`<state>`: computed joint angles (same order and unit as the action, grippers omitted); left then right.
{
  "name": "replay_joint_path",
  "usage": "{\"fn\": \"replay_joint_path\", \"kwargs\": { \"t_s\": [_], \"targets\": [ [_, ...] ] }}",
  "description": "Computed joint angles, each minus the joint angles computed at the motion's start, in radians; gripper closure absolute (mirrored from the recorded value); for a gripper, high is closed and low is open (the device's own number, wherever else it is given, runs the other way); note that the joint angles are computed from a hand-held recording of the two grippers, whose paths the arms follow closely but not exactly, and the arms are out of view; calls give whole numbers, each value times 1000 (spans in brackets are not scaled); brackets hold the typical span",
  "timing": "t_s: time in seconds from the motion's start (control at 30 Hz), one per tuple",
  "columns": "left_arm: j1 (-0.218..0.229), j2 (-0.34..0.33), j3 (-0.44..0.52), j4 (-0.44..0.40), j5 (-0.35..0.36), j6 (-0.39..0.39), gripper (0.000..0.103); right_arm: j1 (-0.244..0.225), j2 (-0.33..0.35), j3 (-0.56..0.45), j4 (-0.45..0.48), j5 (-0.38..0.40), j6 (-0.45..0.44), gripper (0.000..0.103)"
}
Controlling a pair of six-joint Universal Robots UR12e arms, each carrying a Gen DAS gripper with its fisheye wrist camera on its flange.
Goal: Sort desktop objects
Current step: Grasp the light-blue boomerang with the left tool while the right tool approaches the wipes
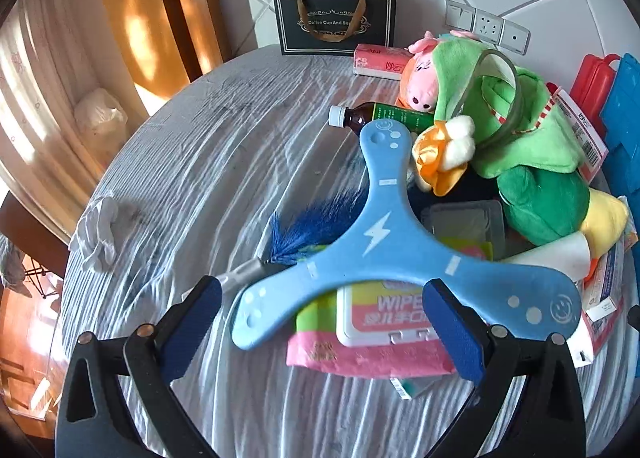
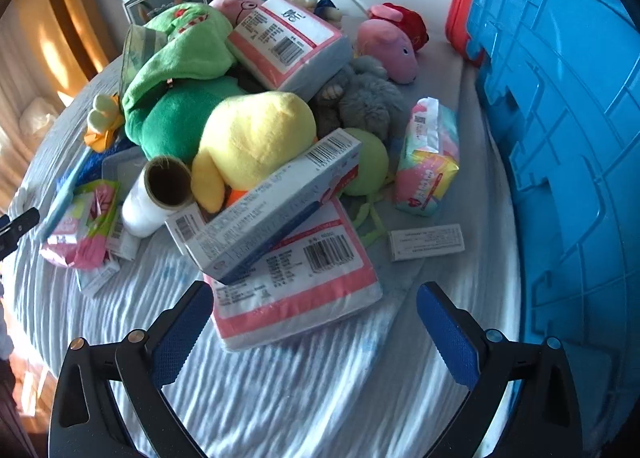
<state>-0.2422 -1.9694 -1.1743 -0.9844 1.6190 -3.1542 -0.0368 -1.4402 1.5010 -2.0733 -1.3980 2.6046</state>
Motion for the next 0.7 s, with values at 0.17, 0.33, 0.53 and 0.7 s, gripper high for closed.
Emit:
{"fn": "replay_joint_path", "kwargs": {
  "t_s": [0.17, 0.33, 0.53, 0.7],
  "targets": [
    [33, -81, 136, -129, -153, 35, 0, 24, 6, -18, -8, 6, 94, 0],
    [10, -180, 275, -222, -179, 68, 4, 57, 26, -42, -5, 21, 184, 7],
    [1, -214, 306, -324, -215, 142, 45, 101, 43, -54, 6, 11, 168, 50],
    [25, -115, 160, -233, -255, 174, 53, 118, 49, -55, 8, 26, 142, 51]
  ]
}}
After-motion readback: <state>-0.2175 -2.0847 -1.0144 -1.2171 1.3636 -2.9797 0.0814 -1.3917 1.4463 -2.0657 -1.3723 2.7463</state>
